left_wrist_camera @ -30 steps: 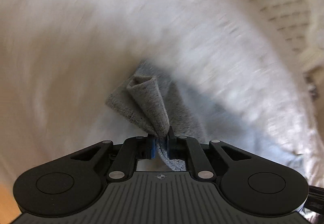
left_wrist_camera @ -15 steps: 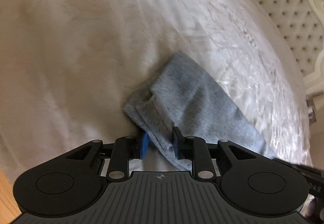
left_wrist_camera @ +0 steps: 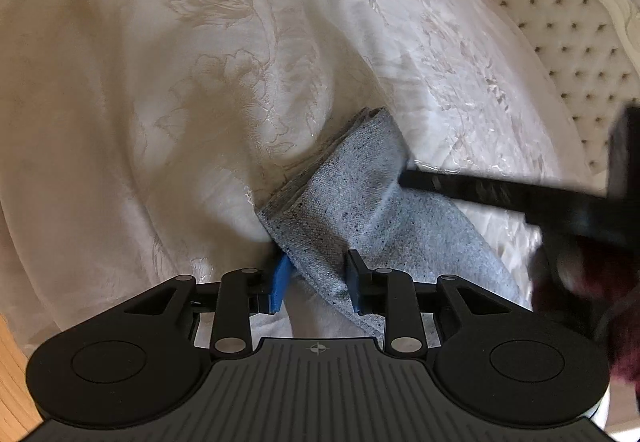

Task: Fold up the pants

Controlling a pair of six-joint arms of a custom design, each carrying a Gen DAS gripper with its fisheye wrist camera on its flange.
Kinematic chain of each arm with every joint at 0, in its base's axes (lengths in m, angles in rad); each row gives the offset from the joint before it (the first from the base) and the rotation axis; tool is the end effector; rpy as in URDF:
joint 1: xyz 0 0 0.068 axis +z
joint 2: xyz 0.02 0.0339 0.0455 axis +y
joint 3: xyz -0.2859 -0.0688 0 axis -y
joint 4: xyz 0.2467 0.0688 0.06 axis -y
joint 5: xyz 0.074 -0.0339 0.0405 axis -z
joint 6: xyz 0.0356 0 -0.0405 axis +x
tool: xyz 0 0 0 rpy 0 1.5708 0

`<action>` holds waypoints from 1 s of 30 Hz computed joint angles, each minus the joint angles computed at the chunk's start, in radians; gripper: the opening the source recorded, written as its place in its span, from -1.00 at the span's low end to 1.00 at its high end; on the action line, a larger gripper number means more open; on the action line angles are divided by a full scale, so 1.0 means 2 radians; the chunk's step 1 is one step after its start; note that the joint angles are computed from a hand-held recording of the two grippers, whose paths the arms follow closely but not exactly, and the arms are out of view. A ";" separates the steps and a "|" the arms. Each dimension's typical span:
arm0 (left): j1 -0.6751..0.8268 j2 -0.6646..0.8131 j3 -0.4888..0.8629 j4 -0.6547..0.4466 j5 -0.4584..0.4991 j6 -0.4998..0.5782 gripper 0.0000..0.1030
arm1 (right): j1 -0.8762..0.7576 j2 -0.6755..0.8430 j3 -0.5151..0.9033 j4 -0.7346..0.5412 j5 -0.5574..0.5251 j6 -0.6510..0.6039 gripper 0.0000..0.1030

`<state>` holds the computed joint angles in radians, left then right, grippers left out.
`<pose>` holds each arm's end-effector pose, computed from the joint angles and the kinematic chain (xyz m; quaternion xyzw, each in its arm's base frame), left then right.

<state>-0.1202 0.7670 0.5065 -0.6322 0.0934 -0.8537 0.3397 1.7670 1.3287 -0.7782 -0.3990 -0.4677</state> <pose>0.1353 -0.0197 0.2211 -0.3233 0.8850 -0.1944 0.2730 0.3364 0.1335 0.2434 -0.4111 0.8735 0.1836 0.1848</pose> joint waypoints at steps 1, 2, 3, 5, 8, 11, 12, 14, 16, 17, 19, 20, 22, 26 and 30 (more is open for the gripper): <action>0.004 0.001 0.000 0.000 0.004 0.004 -0.42 | 0.003 0.007 0.007 0.004 0.002 0.005 -0.65; 0.010 0.000 0.000 -0.001 0.009 0.008 -0.42 | 0.003 0.011 0.015 0.010 0.004 0.013 -0.65; 0.015 0.005 0.001 0.001 0.015 0.011 -0.42 | 0.000 0.011 0.017 0.017 0.003 0.022 -0.65; 0.023 0.006 0.002 0.004 0.025 0.009 -0.33 | -0.021 0.001 0.023 0.017 -0.012 0.043 -0.65; 0.032 0.004 0.001 0.023 0.052 0.012 0.10 | -0.067 -0.027 0.021 -0.003 -0.039 0.055 -0.65; 0.031 0.020 -0.002 0.054 0.076 0.016 0.35 | -0.129 -0.065 0.004 -0.037 -0.053 0.043 -0.65; 0.028 0.032 -0.002 0.063 0.075 0.014 0.35 | -0.151 -0.076 -0.002 -0.049 -0.054 0.036 -0.65; 0.027 0.052 -0.005 0.087 0.079 0.002 0.35 | -0.197 -0.101 -0.017 -0.077 -0.051 0.014 -0.65; 0.034 0.071 -0.008 0.112 0.087 -0.012 0.35 | -0.239 -0.120 -0.032 -0.098 -0.044 -0.008 -0.65; 0.037 0.083 -0.006 0.118 0.090 -0.015 0.35 | -0.261 -0.128 -0.039 -0.112 -0.040 -0.019 -0.65; 0.045 0.107 0.000 0.126 0.103 -0.022 0.33 | -0.301 -0.140 -0.054 -0.134 -0.034 -0.041 -0.76; 0.053 0.112 -0.001 0.132 0.113 -0.023 0.30 | -0.312 -0.145 -0.062 -0.140 -0.029 -0.049 -0.81; 0.054 0.111 0.001 0.131 0.104 -0.018 -0.22 | -0.327 -0.154 -0.085 -0.141 -0.018 -0.058 -0.85; 0.037 0.101 0.020 0.087 0.058 0.009 -0.68 | -0.331 -0.171 -0.117 -0.134 -0.019 -0.045 -0.86; 0.005 0.082 0.040 0.060 0.020 0.022 -0.68 | -0.300 -0.159 -0.156 -0.122 0.007 -0.028 -0.86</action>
